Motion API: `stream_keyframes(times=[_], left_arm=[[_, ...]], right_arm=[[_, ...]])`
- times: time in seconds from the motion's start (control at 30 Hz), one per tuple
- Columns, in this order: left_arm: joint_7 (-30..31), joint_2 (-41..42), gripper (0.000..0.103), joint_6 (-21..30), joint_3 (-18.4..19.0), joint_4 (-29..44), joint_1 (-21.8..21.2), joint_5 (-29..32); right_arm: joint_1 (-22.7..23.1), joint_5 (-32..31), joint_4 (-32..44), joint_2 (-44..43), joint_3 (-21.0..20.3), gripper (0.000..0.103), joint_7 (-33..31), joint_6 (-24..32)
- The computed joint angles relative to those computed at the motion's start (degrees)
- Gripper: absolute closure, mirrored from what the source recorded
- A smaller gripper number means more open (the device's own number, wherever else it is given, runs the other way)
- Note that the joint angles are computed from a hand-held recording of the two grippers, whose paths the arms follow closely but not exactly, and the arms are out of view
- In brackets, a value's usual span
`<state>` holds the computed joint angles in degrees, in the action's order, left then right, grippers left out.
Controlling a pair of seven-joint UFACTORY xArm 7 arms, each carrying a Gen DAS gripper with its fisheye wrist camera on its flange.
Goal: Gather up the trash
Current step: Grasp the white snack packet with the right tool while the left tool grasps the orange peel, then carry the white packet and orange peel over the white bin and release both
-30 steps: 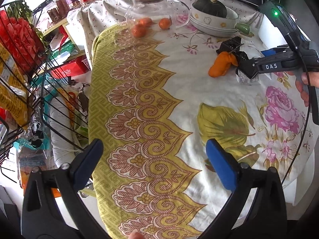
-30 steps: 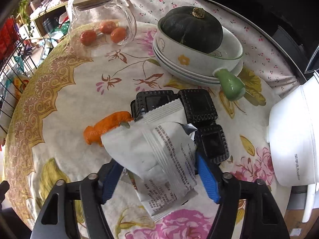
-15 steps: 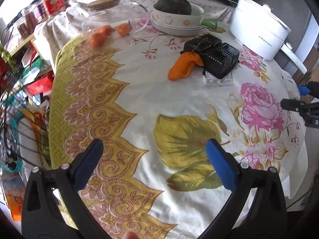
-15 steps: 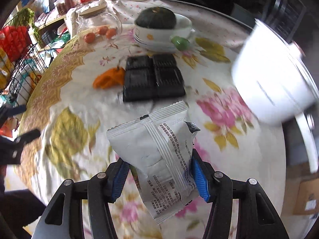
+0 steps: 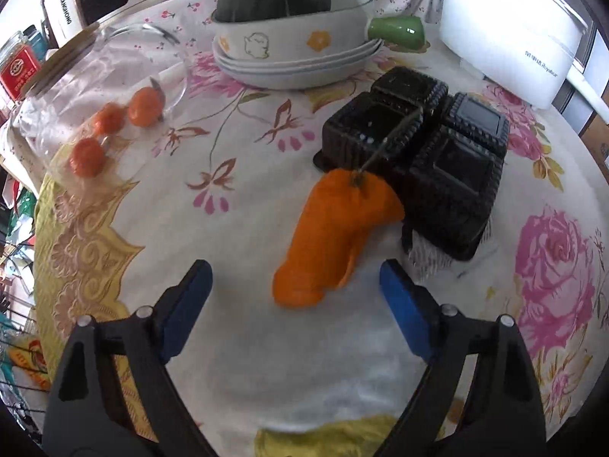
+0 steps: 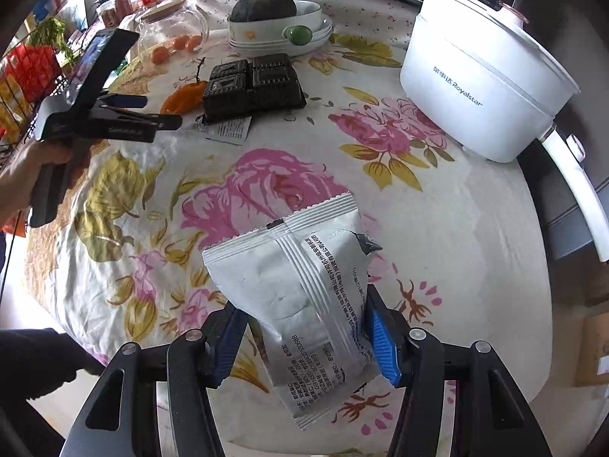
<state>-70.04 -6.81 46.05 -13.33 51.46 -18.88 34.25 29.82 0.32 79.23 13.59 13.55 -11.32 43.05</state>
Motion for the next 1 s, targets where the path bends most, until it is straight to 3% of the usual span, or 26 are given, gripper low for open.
stream_keyframes(times=[0.1,0.17,0.3,0.6,0.8,1.0], left_arm=[[-2.9,0.2,0.028,-4.8,0.6,-0.8,0.8,1.6],[-4.0,0.4,0.036,-5.0,0.1,-0.7,0.8,3.4],[-3.0,-1.0,0.074,-5.1,-0.6,-1.3,-0.3,2.2],[-9.1,-9.8,0.083,1.0,-6.5,-4.9,-4.4,-6.1],[-11.2,-11.9,0.083,8.1,-11.0,-1.3,-7.5,-9.4],[-15.1,-11.3,0.083,10.7,-14.4,2.8,-10.2,-9.6]], right_arm=[[-0.3,0.5,-0.2,0.1,0.0,0.043,-0.2,-0.2],[-0.3,0.5,-0.4,0.0,-0.1,0.043,0.1,-0.1],[-0.1,-0.6,-1.0,-0.1,-0.4,0.042,1.0,0.0],[-0.7,-0.7,-5.7,-5.8,-0.4,0.042,5.6,0.4],[-1.3,3.0,-11.4,-13.5,0.3,0.042,7.3,1.1],[-1.1,7.5,-18.0,-22.0,0.4,0.042,7.5,0.8]])
